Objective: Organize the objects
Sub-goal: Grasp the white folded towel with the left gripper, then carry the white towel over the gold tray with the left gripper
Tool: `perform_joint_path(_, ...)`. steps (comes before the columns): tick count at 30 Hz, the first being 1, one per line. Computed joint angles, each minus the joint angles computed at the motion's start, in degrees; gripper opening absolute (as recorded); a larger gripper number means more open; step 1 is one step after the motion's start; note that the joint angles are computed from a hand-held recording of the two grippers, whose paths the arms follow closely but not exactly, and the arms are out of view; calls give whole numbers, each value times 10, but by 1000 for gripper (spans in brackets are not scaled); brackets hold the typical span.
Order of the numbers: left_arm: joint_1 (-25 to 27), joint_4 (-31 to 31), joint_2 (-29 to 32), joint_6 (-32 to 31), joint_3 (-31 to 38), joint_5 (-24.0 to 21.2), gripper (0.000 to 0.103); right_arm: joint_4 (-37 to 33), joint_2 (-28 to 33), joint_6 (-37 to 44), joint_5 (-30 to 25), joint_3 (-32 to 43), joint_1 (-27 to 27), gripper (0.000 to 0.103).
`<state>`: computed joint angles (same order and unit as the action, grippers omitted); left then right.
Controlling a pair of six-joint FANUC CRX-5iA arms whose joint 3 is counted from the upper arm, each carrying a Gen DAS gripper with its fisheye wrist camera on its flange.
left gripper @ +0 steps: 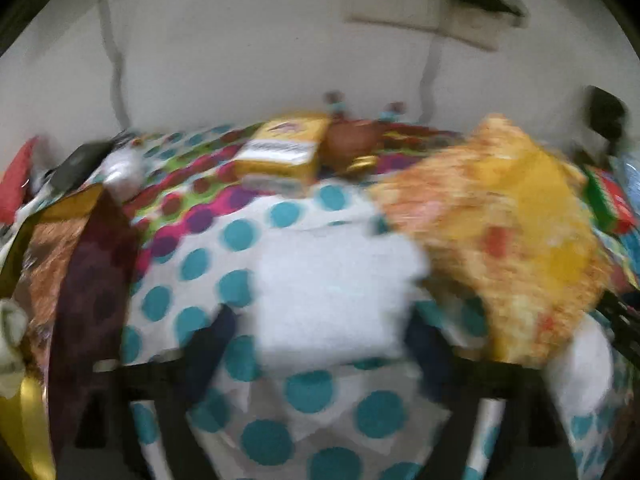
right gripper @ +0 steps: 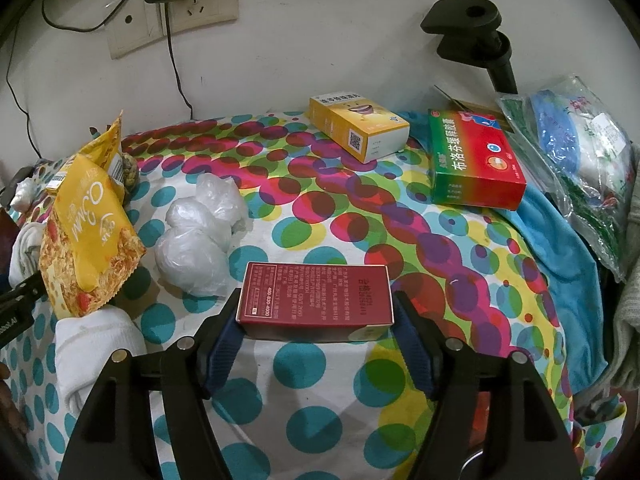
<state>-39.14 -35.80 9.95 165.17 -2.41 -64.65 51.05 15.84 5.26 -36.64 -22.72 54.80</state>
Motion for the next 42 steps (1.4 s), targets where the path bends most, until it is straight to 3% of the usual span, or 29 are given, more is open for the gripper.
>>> perform_joint_path(5,10,5,-13,2,-16,12,101,-4,-4,3,12,-6,-5,75)
perform_joint_path(8,11,3,-17,1,-20,11,101,-18,5,22,4,7,-2,86)
perform_joint_path(10,7,-6,-22,13,-23,4,88,-31,4,26,7,8,-3,98)
perform_joint_path(12,2,-19,-31,22,-30,9,57,-42,8,39,2,15,-1,101)
perform_joint_path(13,0,-23,-33,24,-31,9,49,-42,8,39,1,16,0,101)
perform_joint_path(14,-1,-26,-35,23,-32,10,46,-40,6,36,5,13,0,100)
perform_joint_path(15,1,-26,-36,22,-34,11,45,-32,5,31,10,10,0,93)
perform_joint_path(16,-3,-27,-33,26,-31,11,44,-6,0,14,17,-1,2,70)
perform_joint_path(17,-6,-33,-37,35,-34,15,41,19,-4,0,21,-9,5,58)
perform_joint_path(21,-18,-58,-44,71,-38,11,38,28,4,15,0,-1,19,59)
perform_joint_path(29,-47,-85,-17,63,1,-24,36,24,5,15,0,2,22,59)
perform_joint_path(37,-60,-58,-26,48,7,-27,36,30,4,12,-12,0,28,59)
perform_joint_path(42,-94,-75,-34,33,32,-93,36,27,3,9,-14,-1,32,60)
